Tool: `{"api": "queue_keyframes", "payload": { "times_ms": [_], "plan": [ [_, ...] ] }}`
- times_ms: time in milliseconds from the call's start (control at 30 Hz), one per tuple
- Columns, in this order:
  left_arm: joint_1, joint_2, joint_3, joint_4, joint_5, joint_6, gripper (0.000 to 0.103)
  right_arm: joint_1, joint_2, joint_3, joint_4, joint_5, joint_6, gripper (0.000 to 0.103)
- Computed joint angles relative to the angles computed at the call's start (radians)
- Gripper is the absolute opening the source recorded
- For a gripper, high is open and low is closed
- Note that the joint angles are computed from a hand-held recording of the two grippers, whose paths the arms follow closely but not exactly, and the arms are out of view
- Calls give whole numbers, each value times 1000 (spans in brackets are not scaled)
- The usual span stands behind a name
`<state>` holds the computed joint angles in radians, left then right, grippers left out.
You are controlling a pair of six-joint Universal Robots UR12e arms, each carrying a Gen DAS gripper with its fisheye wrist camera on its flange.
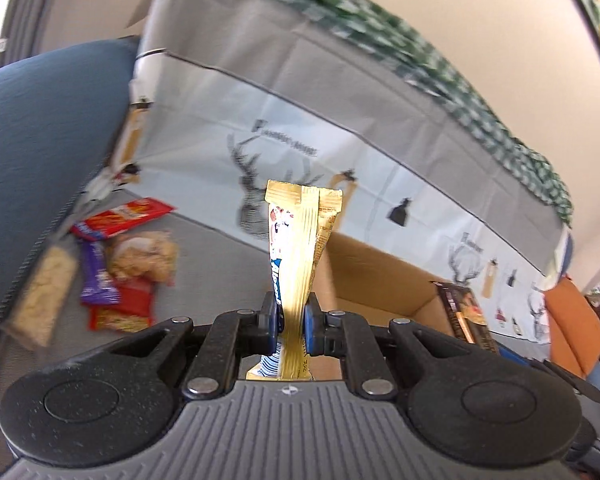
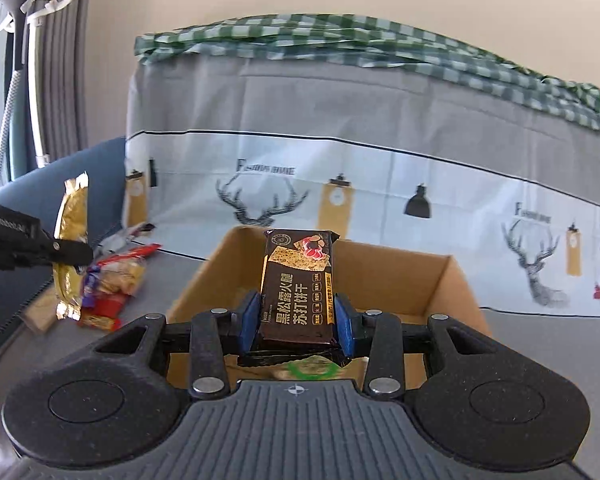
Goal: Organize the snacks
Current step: 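Carry the wafer bar and cracker packet over the open cardboard box with both tools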
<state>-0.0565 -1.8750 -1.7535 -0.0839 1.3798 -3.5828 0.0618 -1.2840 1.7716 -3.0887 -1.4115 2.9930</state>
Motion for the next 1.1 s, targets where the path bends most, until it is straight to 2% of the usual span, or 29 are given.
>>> {"api": "queue_keyframes", "payload": {
  "times_ms": [367,733,1100],
  "plan": [
    [-52,-42,34,68,-63,75,13,-31,0,19,-21,-72,-58,41],
    [-88,-75,67,62,-114,137,13,-52,0,28,-22,-112,-70,41],
    [-111,-87,75,50,-126,202,13,-50,4,27,-27,-116,-75,41]
  ]
}}
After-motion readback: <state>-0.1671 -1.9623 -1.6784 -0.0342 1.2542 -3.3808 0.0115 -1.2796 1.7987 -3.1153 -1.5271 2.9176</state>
